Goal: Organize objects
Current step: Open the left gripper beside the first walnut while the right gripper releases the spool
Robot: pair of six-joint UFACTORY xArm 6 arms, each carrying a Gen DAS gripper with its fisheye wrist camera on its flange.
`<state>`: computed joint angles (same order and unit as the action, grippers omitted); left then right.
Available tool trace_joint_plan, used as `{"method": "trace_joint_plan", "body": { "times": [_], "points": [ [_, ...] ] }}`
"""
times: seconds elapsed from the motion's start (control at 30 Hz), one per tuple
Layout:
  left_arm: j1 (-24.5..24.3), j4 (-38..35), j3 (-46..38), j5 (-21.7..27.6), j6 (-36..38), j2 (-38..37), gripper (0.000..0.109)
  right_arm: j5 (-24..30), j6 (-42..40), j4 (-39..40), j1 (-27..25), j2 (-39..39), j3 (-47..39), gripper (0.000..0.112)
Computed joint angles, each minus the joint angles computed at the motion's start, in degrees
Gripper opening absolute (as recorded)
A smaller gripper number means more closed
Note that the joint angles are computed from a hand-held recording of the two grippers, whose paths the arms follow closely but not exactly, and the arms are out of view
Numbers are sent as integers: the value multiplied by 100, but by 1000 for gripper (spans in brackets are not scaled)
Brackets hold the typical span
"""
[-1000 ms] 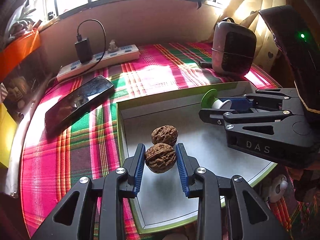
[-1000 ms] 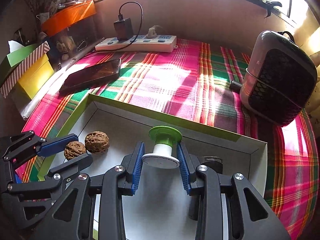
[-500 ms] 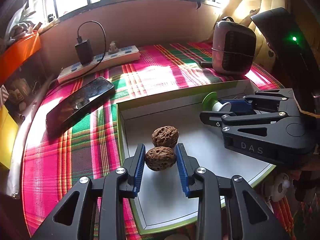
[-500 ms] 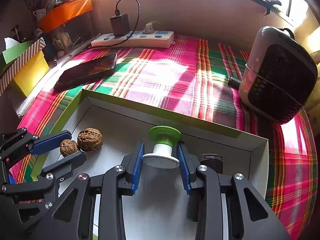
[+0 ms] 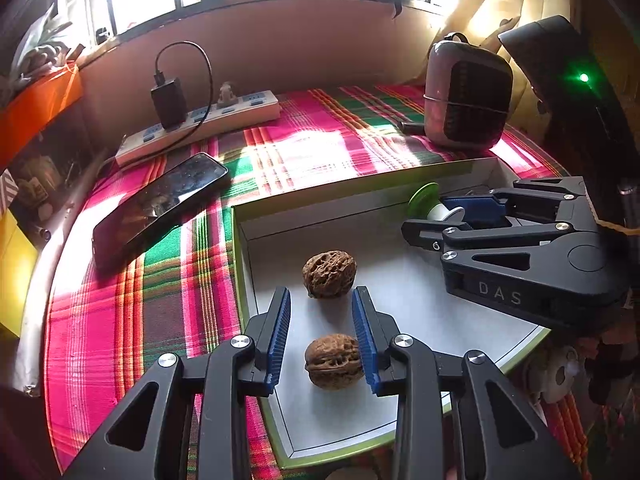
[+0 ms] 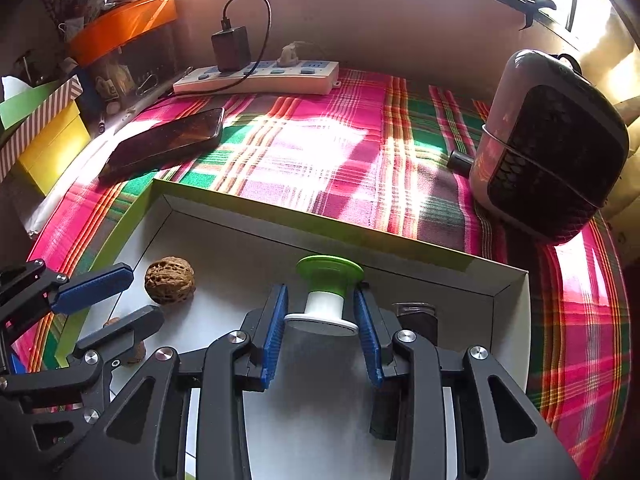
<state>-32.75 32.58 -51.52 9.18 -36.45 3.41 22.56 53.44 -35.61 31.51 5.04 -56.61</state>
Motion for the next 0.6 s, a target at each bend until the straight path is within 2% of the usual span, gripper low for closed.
{"method": "trace_joint_plan", "body": {
  "times": [0.17,0.6],
  "points": [
    [-17,-219,48,-35,205,-18,35,53,172,-142,7,-54,16,50],
    [-58,-271,90,17,210,-81,38,180,417,-364,61,-181,92,52]
  ]
}}
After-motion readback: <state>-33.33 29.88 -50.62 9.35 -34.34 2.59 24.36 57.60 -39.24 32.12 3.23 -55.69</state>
